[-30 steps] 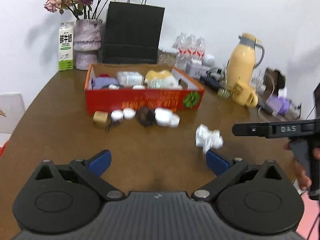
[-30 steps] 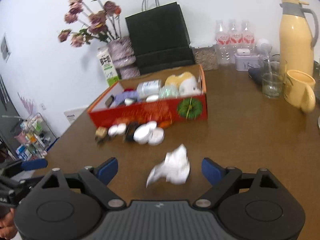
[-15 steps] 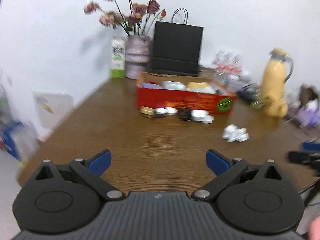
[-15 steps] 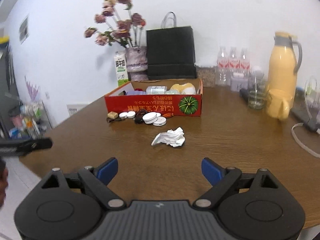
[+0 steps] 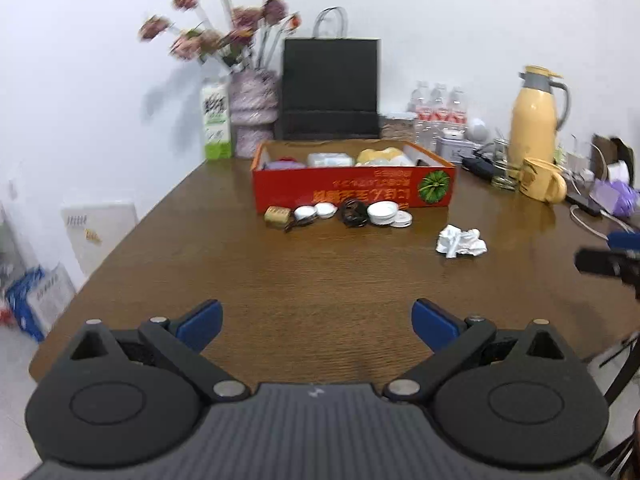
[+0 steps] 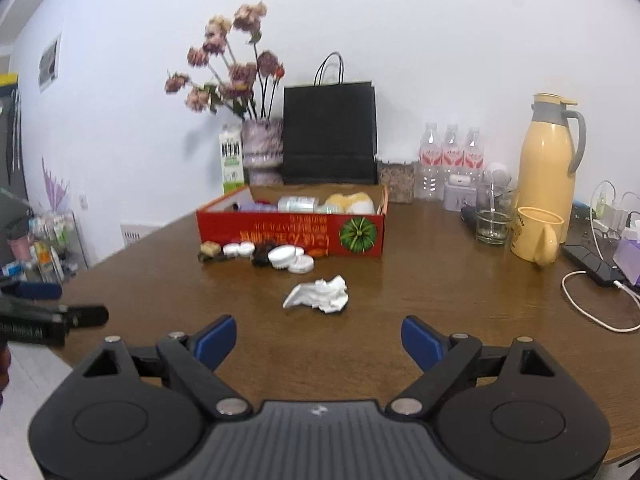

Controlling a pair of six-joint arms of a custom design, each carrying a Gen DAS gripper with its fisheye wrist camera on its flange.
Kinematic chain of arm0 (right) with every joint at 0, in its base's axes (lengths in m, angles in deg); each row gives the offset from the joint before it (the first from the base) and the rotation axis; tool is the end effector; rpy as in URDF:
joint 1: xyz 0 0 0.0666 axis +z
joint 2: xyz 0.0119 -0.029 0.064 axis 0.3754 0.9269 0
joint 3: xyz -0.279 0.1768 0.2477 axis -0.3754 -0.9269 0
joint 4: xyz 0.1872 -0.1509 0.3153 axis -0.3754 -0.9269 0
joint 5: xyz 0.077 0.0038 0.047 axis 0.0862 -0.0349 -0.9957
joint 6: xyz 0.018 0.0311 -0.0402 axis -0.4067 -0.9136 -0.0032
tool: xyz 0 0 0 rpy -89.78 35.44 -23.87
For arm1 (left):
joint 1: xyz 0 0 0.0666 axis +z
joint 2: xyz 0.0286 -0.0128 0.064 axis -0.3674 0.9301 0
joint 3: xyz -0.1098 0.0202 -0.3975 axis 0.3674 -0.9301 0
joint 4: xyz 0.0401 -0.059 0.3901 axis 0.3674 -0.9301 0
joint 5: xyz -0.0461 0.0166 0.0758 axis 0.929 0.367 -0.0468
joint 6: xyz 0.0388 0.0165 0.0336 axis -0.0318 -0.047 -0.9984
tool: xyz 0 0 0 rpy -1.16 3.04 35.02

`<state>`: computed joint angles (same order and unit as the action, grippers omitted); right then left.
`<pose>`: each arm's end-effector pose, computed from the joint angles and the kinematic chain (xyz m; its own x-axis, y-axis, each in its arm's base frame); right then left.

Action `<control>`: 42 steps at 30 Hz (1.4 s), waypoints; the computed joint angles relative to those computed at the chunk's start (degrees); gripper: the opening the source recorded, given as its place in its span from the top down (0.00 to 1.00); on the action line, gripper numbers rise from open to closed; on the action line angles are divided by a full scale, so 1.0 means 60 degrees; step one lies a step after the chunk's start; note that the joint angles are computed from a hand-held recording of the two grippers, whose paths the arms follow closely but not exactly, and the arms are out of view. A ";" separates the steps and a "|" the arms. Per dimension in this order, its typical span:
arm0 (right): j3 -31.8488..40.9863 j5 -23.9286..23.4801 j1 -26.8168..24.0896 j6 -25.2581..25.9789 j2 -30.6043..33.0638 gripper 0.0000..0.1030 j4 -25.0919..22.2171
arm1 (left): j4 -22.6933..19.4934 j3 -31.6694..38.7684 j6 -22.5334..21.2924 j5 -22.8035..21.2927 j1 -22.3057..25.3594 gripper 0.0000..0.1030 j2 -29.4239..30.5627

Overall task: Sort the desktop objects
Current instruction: 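Grasp the black charger cable with the left tool while the right tool grasps a white cap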

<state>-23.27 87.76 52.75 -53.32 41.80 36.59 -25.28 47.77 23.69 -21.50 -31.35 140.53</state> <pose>0.3685 0.2185 0.4128 -0.3738 -0.1390 -0.9170 -0.4891 0.8696 0.0676 0.3204 -0.0416 0.4086 -0.4636 -0.0856 -0.8819 -0.2660 0.9629 0.0464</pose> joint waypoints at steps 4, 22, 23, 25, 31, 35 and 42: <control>0.0352 -0.0109 0.0049 0.0010 0.0694 0.15 0.0190 | 0.0486 0.0177 -0.0649 -0.0276 0.0010 0.00 0.0631; 0.4190 -0.0387 0.0036 0.0248 0.4271 0.40 -0.1446 | 0.0173 0.2167 -0.0432 0.2018 0.1367 0.10 0.3230; 0.4431 -0.0485 0.0046 0.0365 0.4429 0.40 -0.1491 | 0.0183 0.2282 -0.0468 0.2027 0.1411 0.12 0.3375; 0.4920 -0.0652 0.0088 0.0732 0.4761 0.40 -0.1503 | 0.0217 0.2529 -0.0520 0.2177 0.1530 0.13 0.3658; 0.7184 -0.1153 0.0195 0.1767 0.6309 0.42 -0.2813 | 0.0929 0.2935 -0.1068 0.2020 0.1943 0.12 0.4053; 0.8352 -0.1671 0.0173 0.1974 0.7128 0.49 -0.3580 | 0.0851 0.3150 -0.1825 0.2694 0.2291 0.09 0.4308; 0.8219 -0.2184 -0.0140 0.1140 0.7133 0.62 -0.2875 | 0.0543 0.4066 -0.2077 0.3303 0.2246 0.09 0.5367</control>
<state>26.04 74.65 51.91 -46.48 84.60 19.34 -22.02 72.17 11.23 -1.69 -17.87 172.73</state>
